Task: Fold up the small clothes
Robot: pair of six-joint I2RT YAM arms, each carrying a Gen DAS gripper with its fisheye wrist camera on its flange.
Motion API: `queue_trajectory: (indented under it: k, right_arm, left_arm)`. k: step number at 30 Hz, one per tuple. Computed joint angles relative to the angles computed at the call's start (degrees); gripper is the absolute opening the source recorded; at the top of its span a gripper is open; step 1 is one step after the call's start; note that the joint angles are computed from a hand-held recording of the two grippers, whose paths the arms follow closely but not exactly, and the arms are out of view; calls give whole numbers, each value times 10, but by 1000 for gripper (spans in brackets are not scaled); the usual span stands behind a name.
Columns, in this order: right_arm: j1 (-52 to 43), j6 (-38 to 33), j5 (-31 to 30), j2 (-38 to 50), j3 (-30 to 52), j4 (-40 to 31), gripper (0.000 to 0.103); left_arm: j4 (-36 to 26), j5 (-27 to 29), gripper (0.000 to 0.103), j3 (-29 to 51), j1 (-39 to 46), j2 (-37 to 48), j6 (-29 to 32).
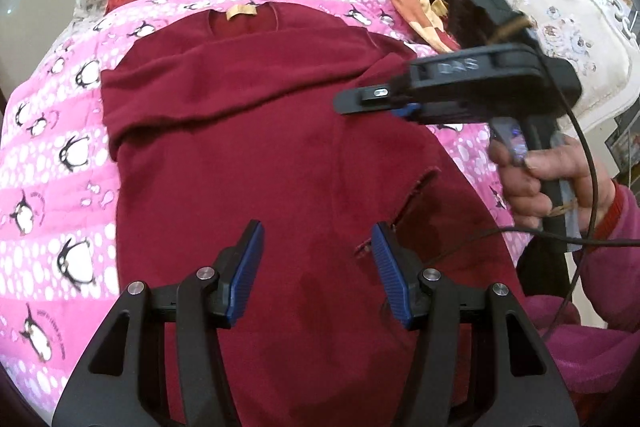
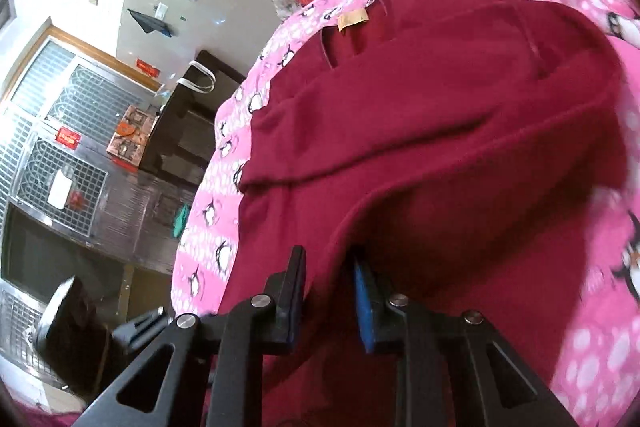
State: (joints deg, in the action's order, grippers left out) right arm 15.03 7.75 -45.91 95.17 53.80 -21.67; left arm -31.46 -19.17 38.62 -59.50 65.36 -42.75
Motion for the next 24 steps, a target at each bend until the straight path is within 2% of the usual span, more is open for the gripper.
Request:
queue_trajectory:
  k: [3,6,8,10,13,24]
  right_arm:
    - [10,18,4,28,15,6,23]
    - [11,23,6,37,16,8,23]
    - [7,24,8,46,22,7,23]
    - [5,20,10,58,28,4,23]
    - [9,23,9,74,35,7,23]
    - [19,18,10,66,27,3,23]
  left_arm:
    - [27,7,56,2,15,24,15]
    - [27,20,56,16,23,45,26]
    - [31,46,56,13,26,33,44]
    - [32,49,56,9,22,22,52]
    - [23,38,56,17,23,38,48]
    - [68,74,56,18,101,93,41]
